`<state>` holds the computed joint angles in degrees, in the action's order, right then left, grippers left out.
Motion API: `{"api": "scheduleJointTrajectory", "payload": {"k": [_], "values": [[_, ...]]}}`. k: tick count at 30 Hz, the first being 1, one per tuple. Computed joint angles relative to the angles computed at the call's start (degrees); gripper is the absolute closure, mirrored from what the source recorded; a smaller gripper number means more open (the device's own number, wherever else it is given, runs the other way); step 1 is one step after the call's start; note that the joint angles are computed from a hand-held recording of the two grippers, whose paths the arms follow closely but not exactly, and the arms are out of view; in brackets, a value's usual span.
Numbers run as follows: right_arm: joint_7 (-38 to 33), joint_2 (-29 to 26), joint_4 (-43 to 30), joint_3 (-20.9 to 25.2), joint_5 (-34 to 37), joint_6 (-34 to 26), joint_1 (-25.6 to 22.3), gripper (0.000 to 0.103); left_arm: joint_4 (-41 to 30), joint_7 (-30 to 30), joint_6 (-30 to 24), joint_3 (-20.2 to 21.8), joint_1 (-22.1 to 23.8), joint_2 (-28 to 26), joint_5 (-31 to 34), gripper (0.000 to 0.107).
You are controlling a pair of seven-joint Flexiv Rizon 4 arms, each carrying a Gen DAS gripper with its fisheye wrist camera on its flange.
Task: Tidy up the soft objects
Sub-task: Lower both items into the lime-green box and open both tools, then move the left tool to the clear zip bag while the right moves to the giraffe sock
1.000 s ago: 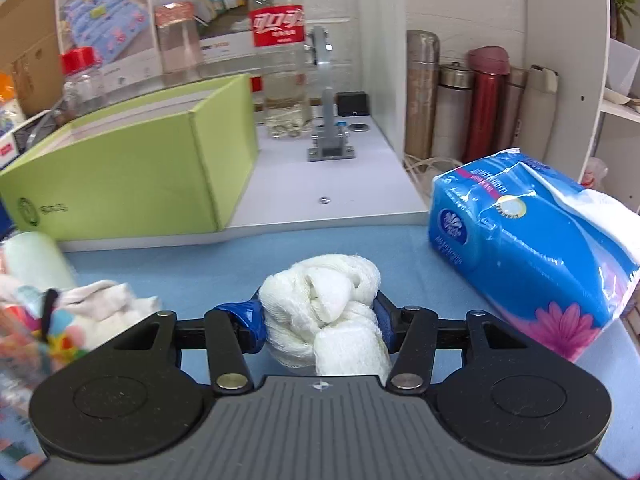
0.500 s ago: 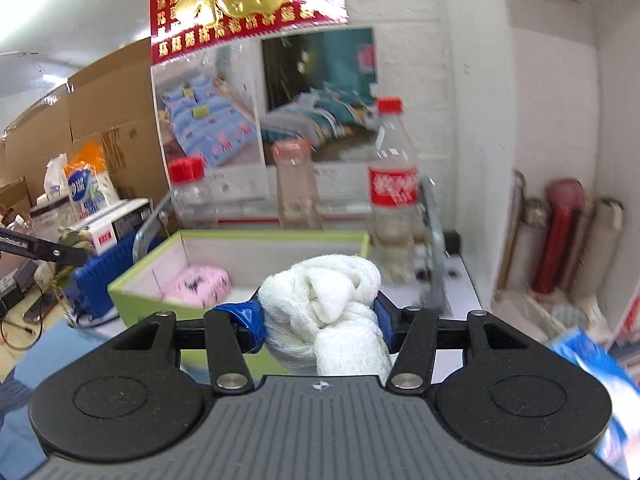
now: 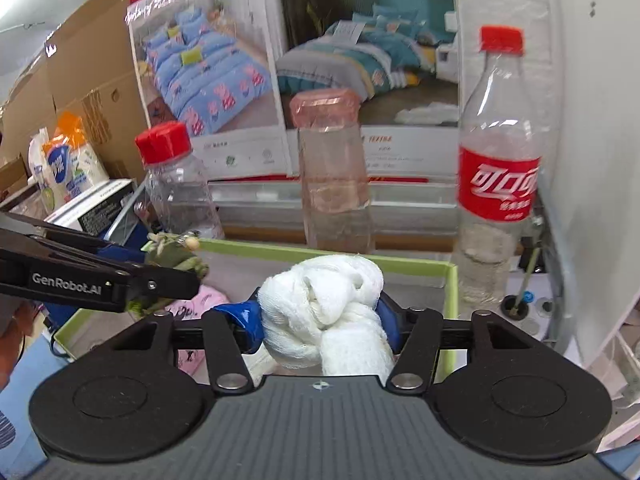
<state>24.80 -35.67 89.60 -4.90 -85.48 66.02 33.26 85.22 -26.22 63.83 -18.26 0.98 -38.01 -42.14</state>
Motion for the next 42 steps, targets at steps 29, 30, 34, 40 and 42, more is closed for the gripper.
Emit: {"api": "scheduleJointTrajectory", "payload": {"k": [29,30,34,40,42], "values": [[-10.0,7.2,9.3,9.6,5.6,-13.1,8.6,0.048,29.7,28.5,1.1,6.3,4.0,21.3,-32.6,0.037],[-11.9,6.9,9.0,9.7,6.5,-13.4,9.4,0.047,30.3,29.0,1.0,7.2,3.6,21.5,-33.2,0.037],[-20.6,5.3,7.0,10.0,10.7,-14.9,12.0,0.046,32.0,29.8,0.4,11.2,2.0,21.9,-33.5,0.037],[-35.8,2.1,2.6,10.2,20.1,-16.6,14.2,0.044,31.4,26.8,-1.2,14.1,2.1,20.5,-31.6,0.037],[-41.3,0.6,0.5,10.8,25.2,-15.7,13.7,0.044,30.9,26.2,-1.2,14.1,2.4,20.1,-31.5,0.037]]}}
